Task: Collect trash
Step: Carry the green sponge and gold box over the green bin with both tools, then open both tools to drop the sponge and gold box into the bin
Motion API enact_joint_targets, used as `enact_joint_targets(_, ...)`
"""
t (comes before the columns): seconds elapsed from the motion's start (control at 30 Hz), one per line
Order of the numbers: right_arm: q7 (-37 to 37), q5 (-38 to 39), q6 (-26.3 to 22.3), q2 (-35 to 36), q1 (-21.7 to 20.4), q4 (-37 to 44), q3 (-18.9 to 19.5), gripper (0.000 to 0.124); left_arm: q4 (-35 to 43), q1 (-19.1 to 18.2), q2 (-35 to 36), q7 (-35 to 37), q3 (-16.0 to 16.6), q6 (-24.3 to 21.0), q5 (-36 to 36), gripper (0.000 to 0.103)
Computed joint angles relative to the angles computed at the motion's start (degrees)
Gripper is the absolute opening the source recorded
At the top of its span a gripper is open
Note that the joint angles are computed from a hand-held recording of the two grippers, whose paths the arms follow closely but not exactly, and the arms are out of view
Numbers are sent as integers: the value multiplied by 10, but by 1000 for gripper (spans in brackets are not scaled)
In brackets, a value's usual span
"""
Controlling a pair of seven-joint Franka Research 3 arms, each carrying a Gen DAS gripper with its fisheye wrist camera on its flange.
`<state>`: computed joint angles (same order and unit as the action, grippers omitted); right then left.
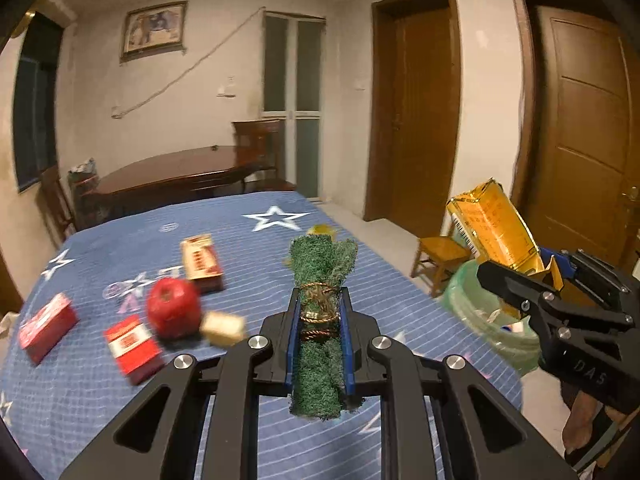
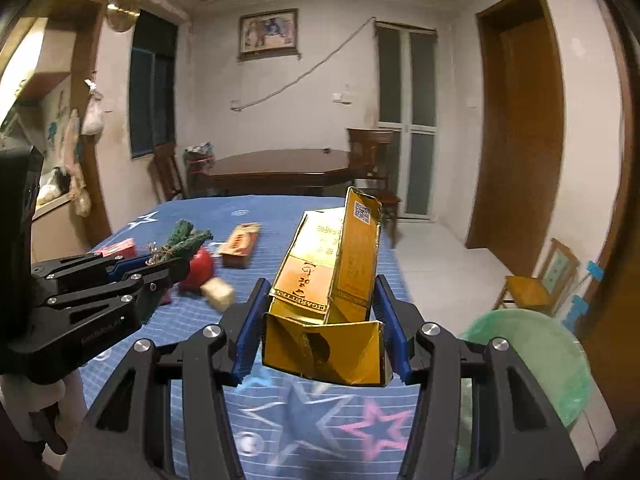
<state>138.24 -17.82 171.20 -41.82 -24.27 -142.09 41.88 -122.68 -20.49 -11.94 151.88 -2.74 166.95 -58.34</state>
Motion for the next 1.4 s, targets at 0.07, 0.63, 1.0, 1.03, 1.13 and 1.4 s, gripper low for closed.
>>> enact_joint_targets(0.07, -5, 1, -14, -13, 7, -11, -20, 50, 18, -5, 15, -2, -5, -15, -1, 18)
enact_joint_targets(0.63, -67, 5, -112, -52, 75, -88, -191, 50, 180, 7, 153, -91, -132, -93, 100, 18)
enact_joint_targets(1.0, -138, 53, -146, -33, 110, -112, -296, 50, 301, 1, 275, -232, -197, -147, 279, 18)
enact_joint_targets(1.03, -144, 59, -148, -31, 112, -114, -302, 50, 309, -1, 284, -243, -200, -148, 294, 18)
enact_joint_targets(1.13, -169, 89, -150, -18, 129, -117, -331, 50, 339, -9, 314, -279, -207, -166, 342, 18)
enact_joint_targets(1.4, -223, 139, -167, 19, 140, -102, -364, 50, 450, -34, 411, -357, -208, -228, 453, 18)
